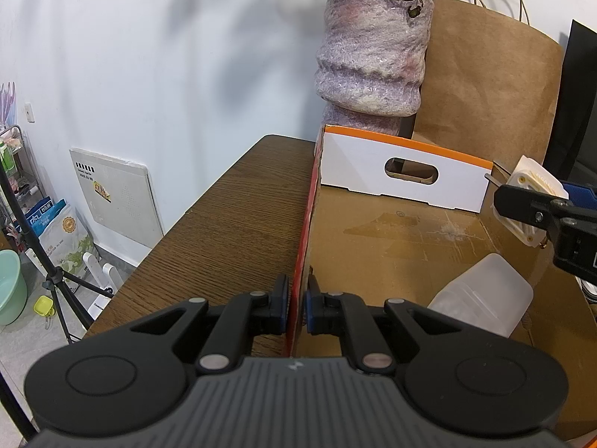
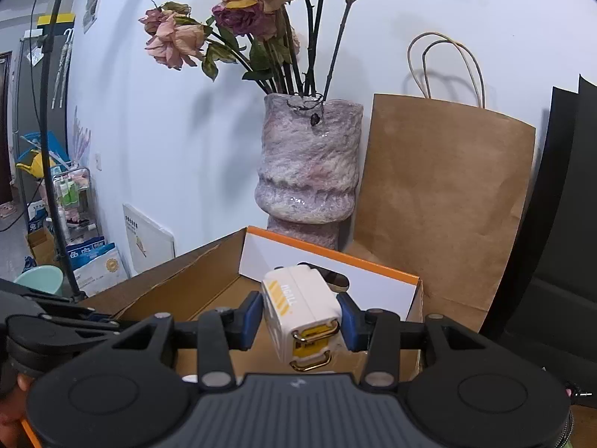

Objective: Organize rigid objects
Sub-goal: 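Lift the plug adapter and carry it toward the orange box, then lower the plug adapter into the orange box and open the right gripper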

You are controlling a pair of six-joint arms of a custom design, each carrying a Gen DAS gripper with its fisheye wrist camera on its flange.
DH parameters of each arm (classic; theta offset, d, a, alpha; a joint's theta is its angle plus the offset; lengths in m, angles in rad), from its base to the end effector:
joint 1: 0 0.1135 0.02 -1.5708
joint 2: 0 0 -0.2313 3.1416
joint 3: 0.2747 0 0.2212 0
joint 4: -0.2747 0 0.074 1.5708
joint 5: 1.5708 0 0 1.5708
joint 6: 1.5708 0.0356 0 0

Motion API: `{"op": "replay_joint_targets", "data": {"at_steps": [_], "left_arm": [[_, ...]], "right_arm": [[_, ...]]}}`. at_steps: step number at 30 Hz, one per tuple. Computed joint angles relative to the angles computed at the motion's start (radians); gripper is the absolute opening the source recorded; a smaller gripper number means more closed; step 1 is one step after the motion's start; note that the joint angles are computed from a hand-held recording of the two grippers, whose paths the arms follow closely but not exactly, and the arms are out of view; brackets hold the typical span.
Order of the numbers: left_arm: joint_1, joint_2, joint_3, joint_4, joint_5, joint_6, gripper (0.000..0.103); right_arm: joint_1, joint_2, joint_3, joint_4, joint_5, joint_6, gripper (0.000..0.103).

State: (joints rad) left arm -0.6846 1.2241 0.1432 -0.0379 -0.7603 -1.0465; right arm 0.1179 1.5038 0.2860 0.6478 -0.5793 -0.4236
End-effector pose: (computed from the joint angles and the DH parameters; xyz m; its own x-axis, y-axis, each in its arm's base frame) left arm 0.1225 -0.0683 0.0816 -0.5437 -0.3659 -0.7553 -0.4906 0.8688 -0.0678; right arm 0.2180 0.0454 0.1092 -0.2599 -0.3772 -0.8889 -0.7272 0.6821 -0.0768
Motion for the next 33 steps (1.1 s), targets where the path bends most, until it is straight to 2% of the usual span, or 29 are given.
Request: {"op": "replay_joint_targets", "data": {"at_steps": [2,3,5,6,10,15,33], "left_arm": [[-0.002,0.003,0.002,-0.001,-0.002,-0.003,0.01],[0.002,-0.001,-0.001,0.0,0.001,0.002,0.01],[-0.001,-0.001,0.001,-0.003,-0.001,-0.001,0.01],[0.004,-0.005,-0.001,-0.001,0.001,0.005,0.01],[-0.002,-0.001,0.001,-0.004,-0.001,-0.002,0.01],[0.0,-0.003,0.0,-0.001,0.0,0.001,0.01],[-0.003,0.0,0.001,-0.004,-0.002,-0.003,0.01]], "right_arm": [[-0.003,0.002,0.005,-0.005,0.0,0.008,0.045],[-0.01,0.004,0.008,-0.008,-0.009,0.012,0.051],[-0.019,0.003,0.004,0.008,-0.008,0.028,0.095],[-0.018,0.004,-0.007,0.032,-0.001,0.032,0.099],[-0.013,-0.001,-0.02,0.058,0.033,0.037,0.103],[0.0,0.001,-0.018,0.054,0.062,0.025,0.103],[-0.015,0.002,-0.032,0.084,0.064,0.028,0.103]]}}
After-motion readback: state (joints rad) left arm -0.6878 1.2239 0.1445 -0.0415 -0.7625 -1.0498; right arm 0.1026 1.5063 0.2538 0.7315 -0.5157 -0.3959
